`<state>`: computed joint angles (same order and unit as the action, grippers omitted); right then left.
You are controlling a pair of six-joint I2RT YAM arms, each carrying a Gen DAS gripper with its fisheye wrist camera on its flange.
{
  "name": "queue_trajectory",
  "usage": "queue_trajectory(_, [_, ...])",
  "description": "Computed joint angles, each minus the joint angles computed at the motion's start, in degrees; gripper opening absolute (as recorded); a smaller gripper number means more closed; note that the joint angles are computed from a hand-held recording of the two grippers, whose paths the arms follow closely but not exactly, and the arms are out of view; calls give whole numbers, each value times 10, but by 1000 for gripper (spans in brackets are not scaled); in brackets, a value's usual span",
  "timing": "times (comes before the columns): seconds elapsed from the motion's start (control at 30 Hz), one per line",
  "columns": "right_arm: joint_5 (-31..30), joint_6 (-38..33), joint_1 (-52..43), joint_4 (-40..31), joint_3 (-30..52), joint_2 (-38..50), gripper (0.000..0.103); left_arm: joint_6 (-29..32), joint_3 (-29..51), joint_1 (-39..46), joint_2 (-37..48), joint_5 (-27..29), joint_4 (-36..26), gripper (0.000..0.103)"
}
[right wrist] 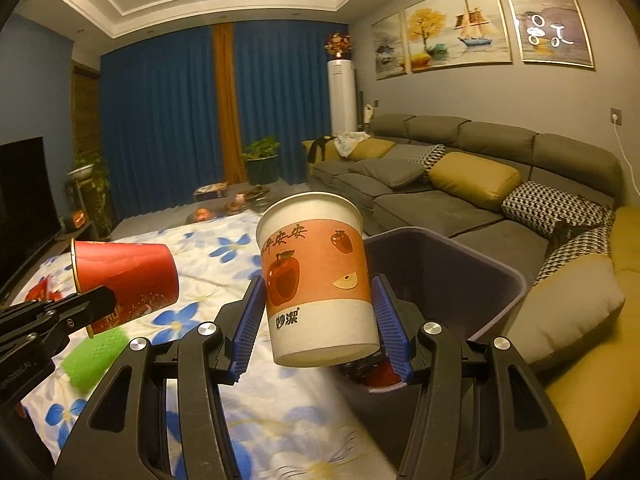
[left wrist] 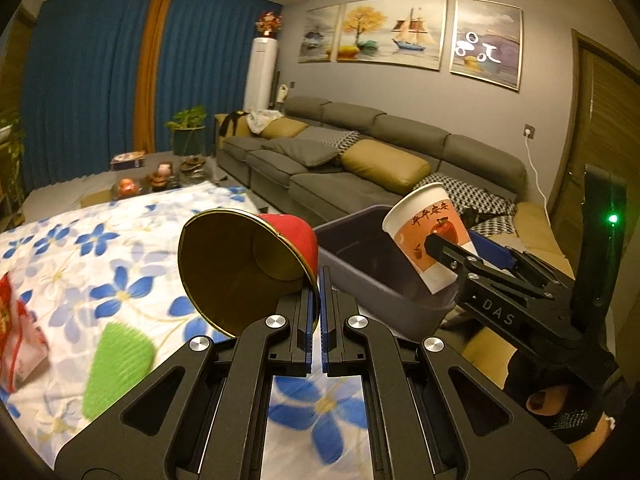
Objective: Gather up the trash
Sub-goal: 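Carry the orange-printed cup and red cup in both tools over the grey bin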
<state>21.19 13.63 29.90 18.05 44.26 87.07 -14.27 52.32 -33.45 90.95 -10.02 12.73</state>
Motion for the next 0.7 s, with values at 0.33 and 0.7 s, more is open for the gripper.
queue_trajectory(0.33, [-12, -1, -58, 14, -6, 6, 54, 7, 122, -18, 108, 36, -12, 2])
queue_trajectory(0.7, [-28, 2, -98, 18, 9, 33, 54, 14, 228, -20, 206, 70, -31, 2])
